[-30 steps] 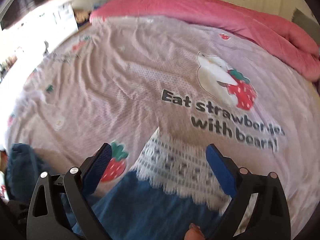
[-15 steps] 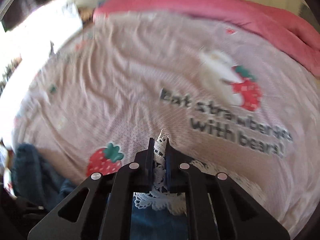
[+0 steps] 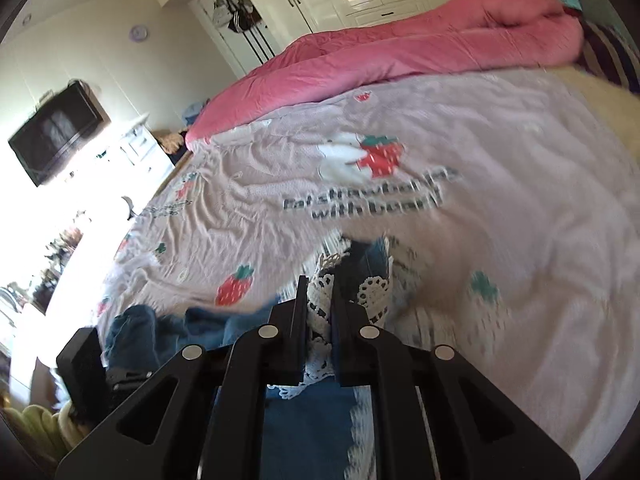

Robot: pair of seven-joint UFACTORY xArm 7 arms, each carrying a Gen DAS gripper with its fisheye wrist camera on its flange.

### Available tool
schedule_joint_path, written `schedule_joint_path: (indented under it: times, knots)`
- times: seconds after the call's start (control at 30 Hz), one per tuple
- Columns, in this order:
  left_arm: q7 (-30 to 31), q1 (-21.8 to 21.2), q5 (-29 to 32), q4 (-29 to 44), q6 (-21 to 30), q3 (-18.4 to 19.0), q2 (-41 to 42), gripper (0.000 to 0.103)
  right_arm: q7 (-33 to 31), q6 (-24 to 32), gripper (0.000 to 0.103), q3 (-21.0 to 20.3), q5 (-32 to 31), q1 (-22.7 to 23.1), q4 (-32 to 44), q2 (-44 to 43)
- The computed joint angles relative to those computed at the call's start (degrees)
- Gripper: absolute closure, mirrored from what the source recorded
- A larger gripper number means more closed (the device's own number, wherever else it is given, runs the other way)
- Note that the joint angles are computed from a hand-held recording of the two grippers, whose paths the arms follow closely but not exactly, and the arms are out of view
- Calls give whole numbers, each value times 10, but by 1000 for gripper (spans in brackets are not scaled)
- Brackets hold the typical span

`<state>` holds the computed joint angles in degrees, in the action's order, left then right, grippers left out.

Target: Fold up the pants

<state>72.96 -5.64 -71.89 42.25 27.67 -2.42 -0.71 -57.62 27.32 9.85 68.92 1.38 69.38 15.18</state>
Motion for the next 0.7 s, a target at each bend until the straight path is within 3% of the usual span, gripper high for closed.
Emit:
schedule_joint_path:
  times: [0.07,0.23,0.27,0.33,0.4,0.57,0.7]
  knots:
    - [-2,-1,5,-4,-5,-1,-3,98,-39,32,91,-1,40,-19,-39,-20]
    - [-11,-4,21,-11,-9,0,-10,98,-42,32,87,-23,36,-12,-94,-38]
    - [-12,-5,23,-13,-10,0,-11,98,-48,33,84,-25,41,-12,-102,-43]
    - [-14,-7,27,-15,-13,-1,-12,98,-70,40,68,-30,54,-12,-118,-55]
    - [-21,-10,36,-14,-18,-2,-10,98,-77,38,63,-35,50,-6,-127,-64]
    - [-22,-17,44,-20,-34,-4,-15,98,-58,24,64,-43,11,6,-142,-76]
    - [-19,-25,48,-24,-52,-6,-16,98,-24,9,90,-49,-37,12,-166,-85]
